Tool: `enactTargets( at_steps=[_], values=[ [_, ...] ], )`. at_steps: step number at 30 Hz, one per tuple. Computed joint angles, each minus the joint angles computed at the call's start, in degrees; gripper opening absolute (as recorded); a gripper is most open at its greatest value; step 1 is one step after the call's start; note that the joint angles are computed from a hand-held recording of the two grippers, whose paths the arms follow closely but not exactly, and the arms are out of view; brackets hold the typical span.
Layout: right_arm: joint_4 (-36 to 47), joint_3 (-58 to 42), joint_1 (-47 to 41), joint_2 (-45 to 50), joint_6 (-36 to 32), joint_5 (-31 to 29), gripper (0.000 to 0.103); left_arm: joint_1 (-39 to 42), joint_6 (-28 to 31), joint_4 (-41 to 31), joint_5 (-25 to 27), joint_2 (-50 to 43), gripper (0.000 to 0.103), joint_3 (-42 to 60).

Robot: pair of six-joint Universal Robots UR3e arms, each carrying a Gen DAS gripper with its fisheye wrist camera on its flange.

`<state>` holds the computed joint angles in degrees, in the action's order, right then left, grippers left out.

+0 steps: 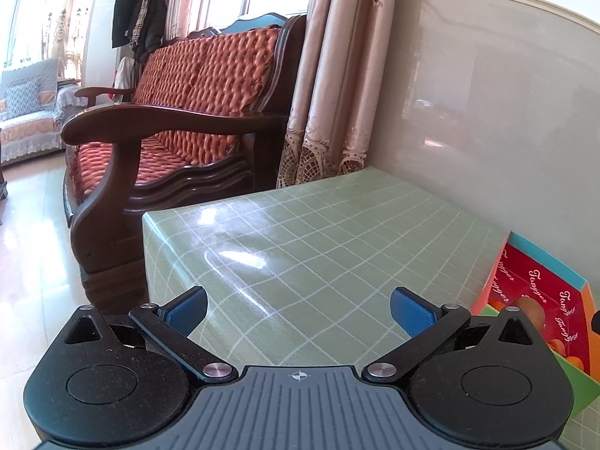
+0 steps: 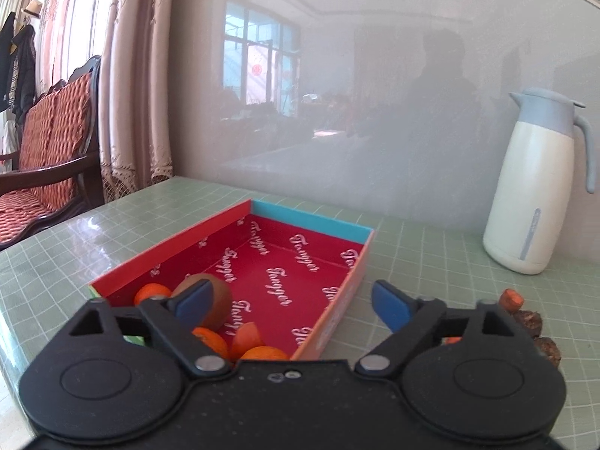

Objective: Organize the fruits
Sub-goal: 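Withdraw the right gripper from the box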

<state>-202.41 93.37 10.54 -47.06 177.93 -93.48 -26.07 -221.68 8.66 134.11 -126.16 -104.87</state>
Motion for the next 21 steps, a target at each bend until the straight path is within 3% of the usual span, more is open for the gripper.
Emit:
enactTargets(
  at_steps=[6, 21],
  values=[
    [-2.9, 5.3, -2.7, -3.0, 1.1, -0.9, 0.103, -2.3, 0.8, -3.7, 0.6, -2.1, 0.103, 5.5],
    [-5.6, 19.7, -11.9, -12.0, 3.2, 4.6, 0.103, -7.5, 3.1, -11.4, 2.1, -8.8, 0.103, 19.4]
  ],
)
